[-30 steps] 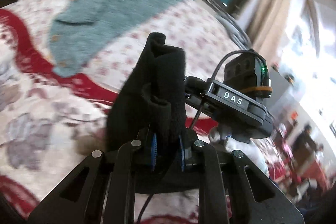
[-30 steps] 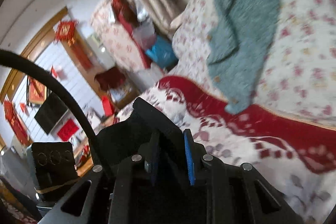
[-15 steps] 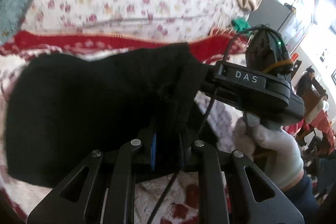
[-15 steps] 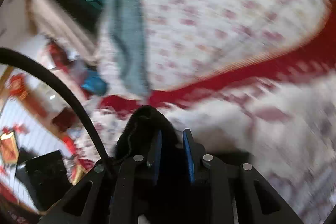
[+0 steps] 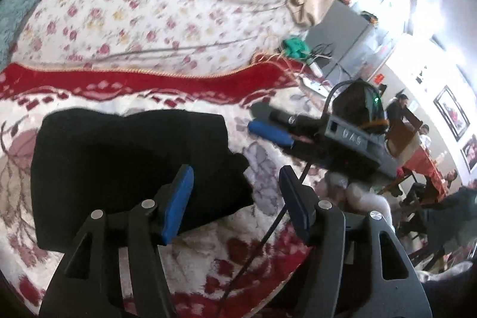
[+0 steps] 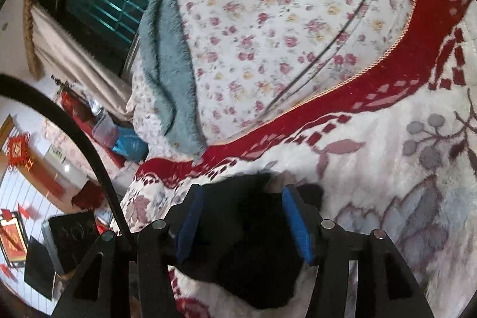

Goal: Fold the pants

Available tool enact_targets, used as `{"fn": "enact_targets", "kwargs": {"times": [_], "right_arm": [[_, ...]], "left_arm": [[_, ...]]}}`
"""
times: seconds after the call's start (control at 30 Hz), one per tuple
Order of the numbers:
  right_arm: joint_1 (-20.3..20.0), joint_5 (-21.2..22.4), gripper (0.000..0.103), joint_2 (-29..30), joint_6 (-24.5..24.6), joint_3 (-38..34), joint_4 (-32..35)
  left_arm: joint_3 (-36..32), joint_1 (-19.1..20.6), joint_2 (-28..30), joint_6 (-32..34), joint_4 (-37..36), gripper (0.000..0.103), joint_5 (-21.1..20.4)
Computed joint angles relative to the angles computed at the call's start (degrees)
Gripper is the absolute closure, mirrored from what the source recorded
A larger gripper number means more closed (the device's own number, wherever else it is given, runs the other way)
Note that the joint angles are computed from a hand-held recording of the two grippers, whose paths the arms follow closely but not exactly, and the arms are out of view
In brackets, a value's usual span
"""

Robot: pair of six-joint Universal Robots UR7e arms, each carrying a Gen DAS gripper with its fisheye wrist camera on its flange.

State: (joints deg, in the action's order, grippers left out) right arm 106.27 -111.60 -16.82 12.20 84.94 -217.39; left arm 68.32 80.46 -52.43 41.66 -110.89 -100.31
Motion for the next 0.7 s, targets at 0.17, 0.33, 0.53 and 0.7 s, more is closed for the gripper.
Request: {"fn": "enact_targets", "kwargs": {"times": [0.17, 0.33, 0.53, 0.7], "right_arm": [[1.7, -5.0, 0.044, 0.7, 0.3, -0.9, 3.8], [1.6, -4.9, 0.043, 1.8, -0.5, -3.8, 9.5], [0.3, -7.0, 0.066, 4.7, -2.9, -11.2, 17.9], [1.1, -7.7, 0.090, 4.5, -7.8, -10.8, 16.2]], "left_arm": [[-0.3, 0.2, -0.3, -0.2, -2.4, 0.044, 3.2], [-2.0, 1.1, 1.1, -3.3, -9.9, 0.044, 8.9], [-7.1, 0.6, 6.9, -8.3, -16.5, 0.044, 18.1], [-10.3, -0.1, 10.9, -10.2, -16.2, 0.044, 23.2]]}}
